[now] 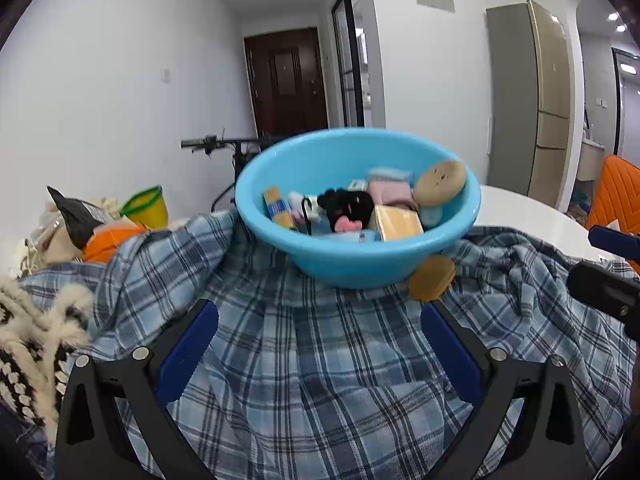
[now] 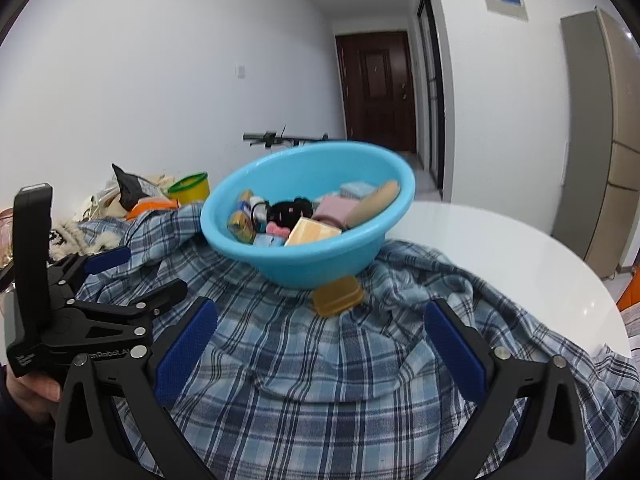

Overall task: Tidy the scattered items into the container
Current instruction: 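Withdraw both tools from the basin back over the shirt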

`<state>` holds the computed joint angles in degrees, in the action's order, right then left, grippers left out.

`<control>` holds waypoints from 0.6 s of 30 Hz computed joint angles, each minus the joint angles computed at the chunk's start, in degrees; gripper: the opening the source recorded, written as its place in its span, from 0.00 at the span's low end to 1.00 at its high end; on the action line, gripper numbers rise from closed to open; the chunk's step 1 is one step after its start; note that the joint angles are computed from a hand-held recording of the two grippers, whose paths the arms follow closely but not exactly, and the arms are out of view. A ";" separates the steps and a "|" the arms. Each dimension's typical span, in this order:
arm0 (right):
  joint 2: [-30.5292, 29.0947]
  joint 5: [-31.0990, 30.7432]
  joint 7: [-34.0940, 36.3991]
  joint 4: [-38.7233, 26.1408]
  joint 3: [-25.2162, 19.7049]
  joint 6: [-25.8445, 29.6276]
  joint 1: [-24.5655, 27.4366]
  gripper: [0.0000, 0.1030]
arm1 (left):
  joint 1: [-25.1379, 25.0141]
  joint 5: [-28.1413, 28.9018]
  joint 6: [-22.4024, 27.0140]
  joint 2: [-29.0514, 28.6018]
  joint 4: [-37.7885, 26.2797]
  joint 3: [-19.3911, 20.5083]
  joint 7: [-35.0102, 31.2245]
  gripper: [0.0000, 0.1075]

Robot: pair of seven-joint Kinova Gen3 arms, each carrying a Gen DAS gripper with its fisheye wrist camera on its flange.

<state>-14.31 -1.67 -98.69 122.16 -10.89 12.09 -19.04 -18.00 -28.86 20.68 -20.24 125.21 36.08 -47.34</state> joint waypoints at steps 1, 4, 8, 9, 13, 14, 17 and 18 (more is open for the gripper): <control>0.63 -1.25 1.72 -1.20 2.34 2.11 -2.27 1.00 | 1.23 0.90 0.55 0.89 -0.37 -1.17 -0.65 0.96; 1.39 -3.02 2.73 -1.55 3.14 2.86 -2.87 1.00 | 2.21 1.06 2.03 2.18 -0.83 -1.90 0.24 0.96; 1.60 -3.60 2.70 0.34 3.86 0.92 -4.03 1.00 | 2.53 -1.81 4.59 3.43 -1.28 -0.63 4.28 0.96; 1.79 -5.14 4.76 0.53 5.93 1.08 -6.01 1.00 | 2.94 -2.47 4.86 3.76 -1.25 -0.63 5.39 0.96; 2.40 -5.02 6.02 1.02 5.00 1.48 -4.28 1.00 | 5.44 -4.55 5.35 5.66 -1.32 -1.74 8.97 0.96; 2.50 -4.87 6.13 1.04 4.84 1.62 -3.83 1.00 | 6.10 -5.03 5.50 6.12 -1.40 -2.09 9.72 0.96; 2.41 -7.54 8.93 1.06 7.73 2.21 -5.74 1.00 | 8.00 -6.57 5.69 7.68 -1.68 -3.05 11.88 0.96; 2.45 -7.72 8.88 0.92 7.43 2.48 -5.27 1.00 | 8.98 -6.72 5.78 8.32 -1.88 -3.77 11.71 0.96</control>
